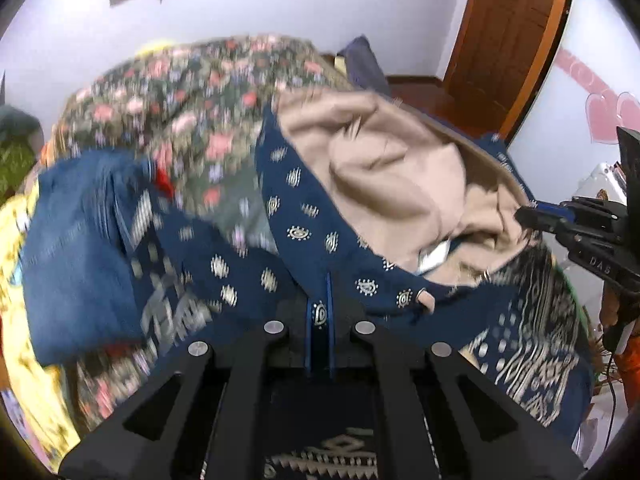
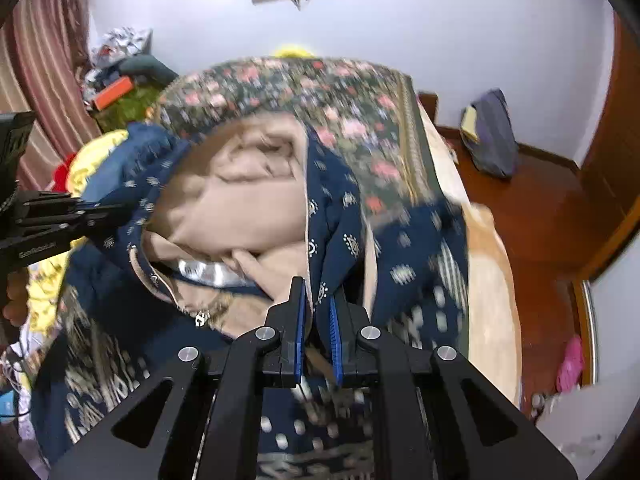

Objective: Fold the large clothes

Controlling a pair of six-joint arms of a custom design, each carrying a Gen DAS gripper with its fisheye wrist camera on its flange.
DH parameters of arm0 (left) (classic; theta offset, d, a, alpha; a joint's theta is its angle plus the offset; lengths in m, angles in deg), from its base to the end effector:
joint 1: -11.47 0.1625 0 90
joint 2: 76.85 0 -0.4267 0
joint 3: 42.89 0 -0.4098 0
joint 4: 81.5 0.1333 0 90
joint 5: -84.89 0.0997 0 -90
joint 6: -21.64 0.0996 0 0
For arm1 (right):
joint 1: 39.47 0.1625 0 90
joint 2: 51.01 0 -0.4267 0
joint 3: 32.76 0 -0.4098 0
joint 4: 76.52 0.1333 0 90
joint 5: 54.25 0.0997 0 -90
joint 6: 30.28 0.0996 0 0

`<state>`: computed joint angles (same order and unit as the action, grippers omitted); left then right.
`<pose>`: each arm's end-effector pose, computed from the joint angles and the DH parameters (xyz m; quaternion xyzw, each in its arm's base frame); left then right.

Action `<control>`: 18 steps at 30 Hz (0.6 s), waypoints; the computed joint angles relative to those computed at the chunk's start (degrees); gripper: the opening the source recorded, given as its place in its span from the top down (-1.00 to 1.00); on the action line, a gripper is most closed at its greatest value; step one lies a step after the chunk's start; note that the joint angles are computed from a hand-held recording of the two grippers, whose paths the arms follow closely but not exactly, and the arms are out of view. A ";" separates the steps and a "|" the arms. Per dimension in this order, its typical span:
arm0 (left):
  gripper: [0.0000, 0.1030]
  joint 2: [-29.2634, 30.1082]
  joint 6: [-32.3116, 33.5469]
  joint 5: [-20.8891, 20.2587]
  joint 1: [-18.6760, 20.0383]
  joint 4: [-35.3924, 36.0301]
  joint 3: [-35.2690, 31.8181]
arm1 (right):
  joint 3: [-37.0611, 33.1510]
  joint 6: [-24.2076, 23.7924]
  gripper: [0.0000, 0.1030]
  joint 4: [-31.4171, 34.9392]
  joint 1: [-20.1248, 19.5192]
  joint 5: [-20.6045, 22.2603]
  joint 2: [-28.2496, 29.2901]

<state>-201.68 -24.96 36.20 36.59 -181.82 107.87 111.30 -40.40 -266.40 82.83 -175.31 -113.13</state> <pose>-0.0972 -0.2654 0.2347 0.1946 0.9077 -0.2173 0.3018 0.2713 -0.2758 0.0835 0.3054 -0.9023 0.1983 0.2306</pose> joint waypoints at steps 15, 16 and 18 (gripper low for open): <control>0.20 -9.10 -11.58 -2.50 -8.29 18.17 2.18 | 2.06 2.47 0.48 -1.08 2.77 -5.80 0.25; 0.19 -9.34 -12.60 -1.99 -9.35 19.38 1.73 | 1.81 2.43 0.34 -1.28 3.44 -6.24 -0.01; 0.12 -9.60 -13.36 -0.98 -10.79 20.32 1.03 | 0.94 2.27 0.03 -2.07 4.73 -7.10 -0.13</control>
